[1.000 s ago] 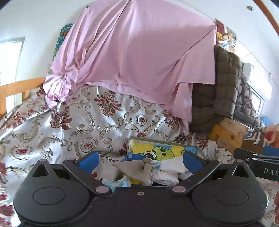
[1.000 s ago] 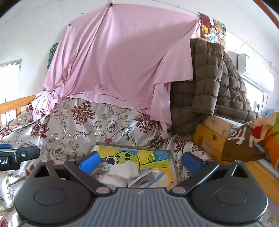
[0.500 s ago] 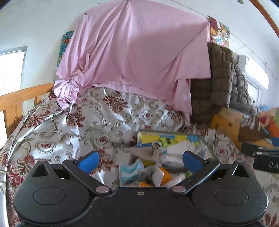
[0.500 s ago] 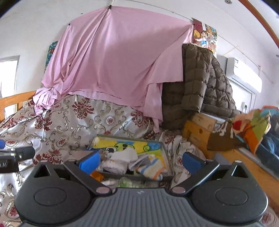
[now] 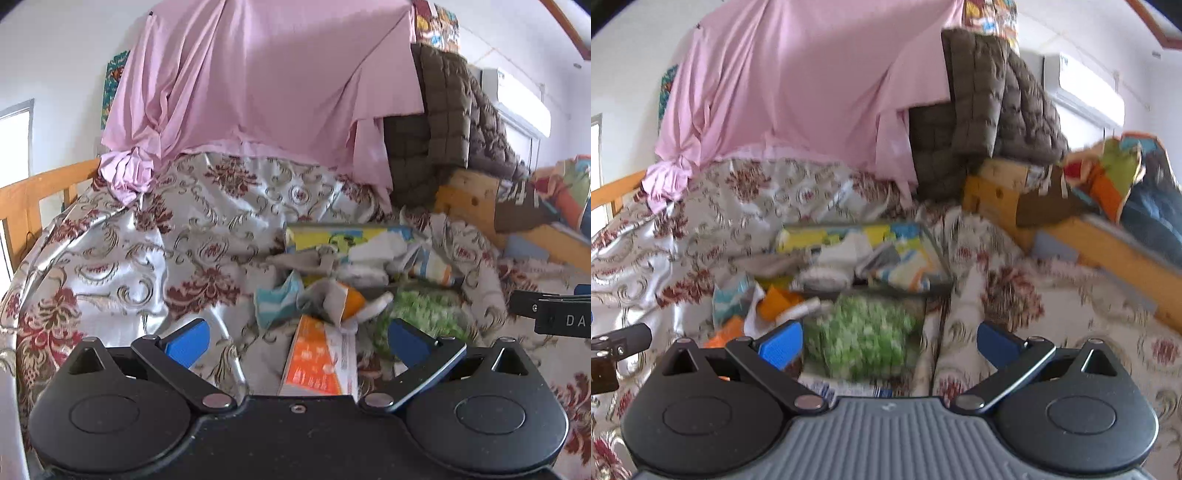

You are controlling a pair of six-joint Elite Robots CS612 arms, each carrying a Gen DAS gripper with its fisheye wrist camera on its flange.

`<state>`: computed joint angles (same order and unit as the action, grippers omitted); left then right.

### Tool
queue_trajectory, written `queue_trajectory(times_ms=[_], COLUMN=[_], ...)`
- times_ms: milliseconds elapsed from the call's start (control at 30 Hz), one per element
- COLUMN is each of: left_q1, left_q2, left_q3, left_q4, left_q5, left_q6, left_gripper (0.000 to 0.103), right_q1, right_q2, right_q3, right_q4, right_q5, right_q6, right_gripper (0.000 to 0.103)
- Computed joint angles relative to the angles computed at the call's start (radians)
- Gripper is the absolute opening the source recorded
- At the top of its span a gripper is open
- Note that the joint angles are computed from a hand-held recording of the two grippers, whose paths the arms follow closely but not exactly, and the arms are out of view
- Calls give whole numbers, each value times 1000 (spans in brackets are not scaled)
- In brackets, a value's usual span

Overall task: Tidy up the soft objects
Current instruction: 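Withdraw both open tools from the tray back toward the pile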

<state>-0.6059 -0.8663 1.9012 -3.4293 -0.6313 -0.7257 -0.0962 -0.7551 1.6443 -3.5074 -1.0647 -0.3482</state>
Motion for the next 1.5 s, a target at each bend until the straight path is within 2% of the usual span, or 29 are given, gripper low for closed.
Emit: queue_trajectory(times_ms=[200, 633, 767, 1167, 1300, 1500], left_q1=[4, 14, 18, 28, 33, 49], left_q2=[3, -2, -3, -12, -12, -8], left_q3=[6, 12, 14, 11, 8, -6], left_q4=[53, 221, 245, 354, 372, 385], left_q5=[-16, -26, -39, -32, -36, -41], left_q6=[-24, -108, -118, -180, -192, -207], left_gripper=[102, 102, 102, 102, 102, 102], right_q1=[11, 30, 35, 47, 53, 54], right_q2=[5, 25, 28, 33, 39, 55], right_q3=[8, -8, -8, -17, -27, -52], right_q4=[54, 157, 174, 237, 241, 220], right_q5=[-57, -112, -119, -89, -86, -42], right_q6=[-50, -128, -157, -212, -223, -218], right_gripper=[103, 103, 103, 103, 103, 103])
